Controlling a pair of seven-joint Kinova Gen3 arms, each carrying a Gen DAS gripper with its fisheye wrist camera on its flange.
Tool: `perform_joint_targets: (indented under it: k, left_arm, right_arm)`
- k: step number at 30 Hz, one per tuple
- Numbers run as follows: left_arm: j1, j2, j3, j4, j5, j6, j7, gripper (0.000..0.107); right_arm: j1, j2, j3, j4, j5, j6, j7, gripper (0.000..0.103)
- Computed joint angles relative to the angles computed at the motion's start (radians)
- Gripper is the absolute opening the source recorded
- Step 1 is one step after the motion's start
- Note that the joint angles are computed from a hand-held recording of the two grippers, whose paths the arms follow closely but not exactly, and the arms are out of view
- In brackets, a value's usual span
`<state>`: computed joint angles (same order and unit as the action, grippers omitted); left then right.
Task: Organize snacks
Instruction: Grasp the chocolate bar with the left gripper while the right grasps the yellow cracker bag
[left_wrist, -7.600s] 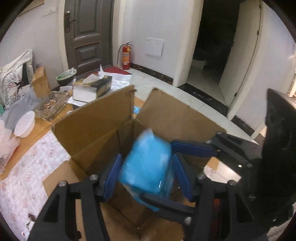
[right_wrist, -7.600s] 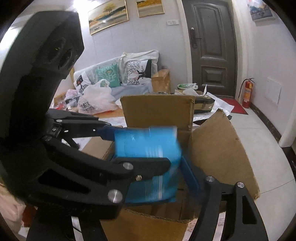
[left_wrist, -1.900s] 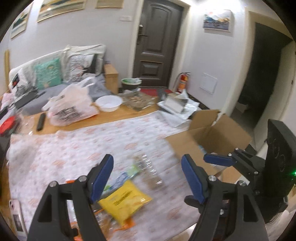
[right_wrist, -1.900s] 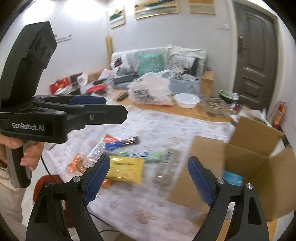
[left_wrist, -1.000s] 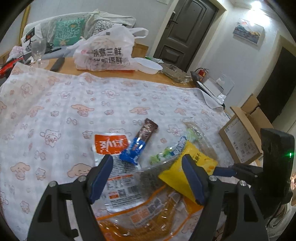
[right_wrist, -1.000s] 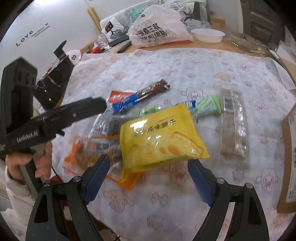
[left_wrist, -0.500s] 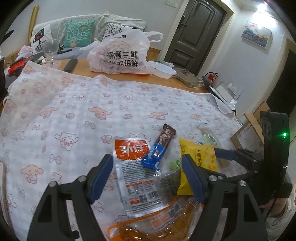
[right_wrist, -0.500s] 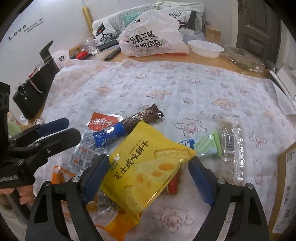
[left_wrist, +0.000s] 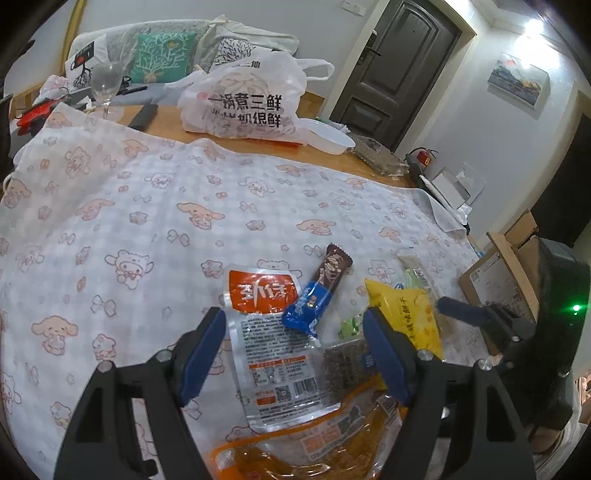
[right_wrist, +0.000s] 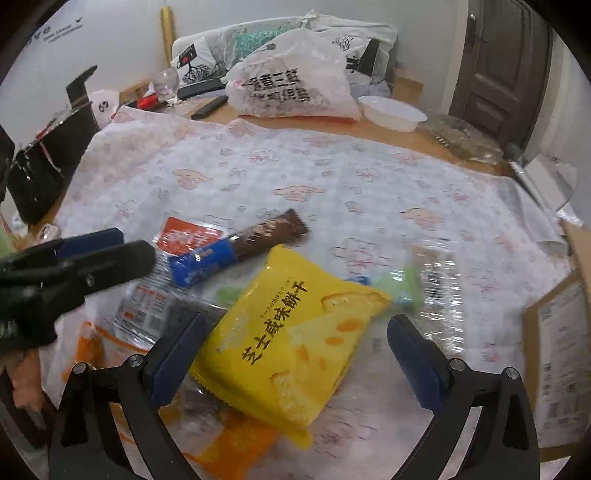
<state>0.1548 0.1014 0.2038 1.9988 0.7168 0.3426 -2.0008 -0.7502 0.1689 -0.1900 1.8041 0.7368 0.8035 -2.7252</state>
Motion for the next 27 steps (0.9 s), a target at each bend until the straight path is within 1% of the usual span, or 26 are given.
perform_joint_targets:
  k: [2,3,5,7,8,11,12,13,14,15,16,17,20,21,23,24,25,26,27]
  left_arm:
    - [0.0,-0.001,0.0,0.002,0.003,-0.001,-0.001,0.074]
    - [0.0,-0.001,0.0,0.002,0.005,-0.001,-0.001,0.074]
    - [-0.002,-0.001,0.002,0.003,0.013,-0.001,-0.01,0.074]
    - [0.001,-0.001,0.002,0.002,0.01,-0.002,-0.009,0.074]
    - [0.002,0.0,0.002,0.001,0.01,-0.001,-0.009,0.074]
    - [0.008,0.009,0.002,-0.009,-0.006,0.006,0.003,0.074]
    - [0.01,0.012,0.002,-0.013,-0.013,0.007,0.009,0.074]
    - [-0.005,0.016,0.021,-0.016,-0.023,0.006,0.016,0.074]
    - [-0.03,0.021,0.052,-0.02,-0.041,0.006,0.031,0.074]
    - [-0.037,0.028,0.068,-0.029,-0.073,0.01,0.059,0.073]
    - [-0.025,0.035,0.066,-0.041,-0.114,0.014,0.093,0.07]
    - [0.004,0.042,0.045,-0.052,-0.154,0.018,0.126,0.065]
    - [0.143,0.064,-0.066,-0.098,-0.276,0.027,0.225,0.054]
    - [0.189,0.073,-0.101,-0.118,-0.317,0.037,0.258,0.051]
    - [0.282,0.089,-0.175,-0.151,-0.398,0.058,0.322,0.038]
    - [0.328,0.104,-0.21,-0.174,-0.439,0.073,0.343,0.035]
    - [0.375,0.118,-0.247,-0.192,-0.48,0.084,0.372,0.029]
    - [0.408,0.134,-0.269,-0.213,-0.52,0.1,0.401,0.024]
    - [0.422,0.153,-0.274,-0.236,-0.553,0.12,0.423,0.024]
  right_arm:
    - [0.009,-0.015,-0.001,0.001,-0.025,0.025,0.022,0.098]
    - [0.015,-0.025,0.003,0.007,-0.048,0.02,0.037,0.098]
    - [0.054,-0.053,-0.006,0.03,-0.105,-0.023,0.062,0.098]
    - [0.084,-0.069,-0.006,0.053,-0.149,-0.085,0.092,0.098]
    - [0.113,-0.07,-0.019,0.058,-0.178,-0.118,0.125,0.097]
    - [0.118,-0.056,-0.005,0.057,-0.208,-0.159,0.139,0.096]
    - [0.121,-0.049,-0.003,0.056,-0.216,-0.168,0.146,0.088]
    - [0.12,-0.046,-0.001,0.057,-0.221,-0.173,0.148,0.081]
    - [0.115,-0.04,0.002,0.054,-0.216,-0.166,0.142,0.067]
    - [0.118,-0.041,0.004,0.058,-0.222,-0.175,0.152,0.068]
    - [0.12,-0.047,0.005,0.064,-0.228,-0.183,0.161,0.068]
    - [0.119,-0.055,0.008,0.07,-0.224,-0.187,0.156,0.067]
    - [0.108,-0.085,0.013,0.094,-0.143,-0.189,0.084,0.067]
    - [0.112,-0.092,0.01,0.098,-0.13,-0.187,0.079,0.067]
    - [0.14,-0.106,0.007,0.109,-0.146,-0.213,0.116,0.067]
    - [0.153,-0.109,0.005,0.113,-0.154,-0.226,0.136,0.067]
    - [0.166,-0.113,0.005,0.118,-0.16,-0.241,0.157,0.068]
    - [0.181,-0.115,0.005,0.124,-0.176,-0.261,0.187,0.068]
    - [0.197,-0.118,0.007,0.13,-0.203,-0.283,0.227,0.068]
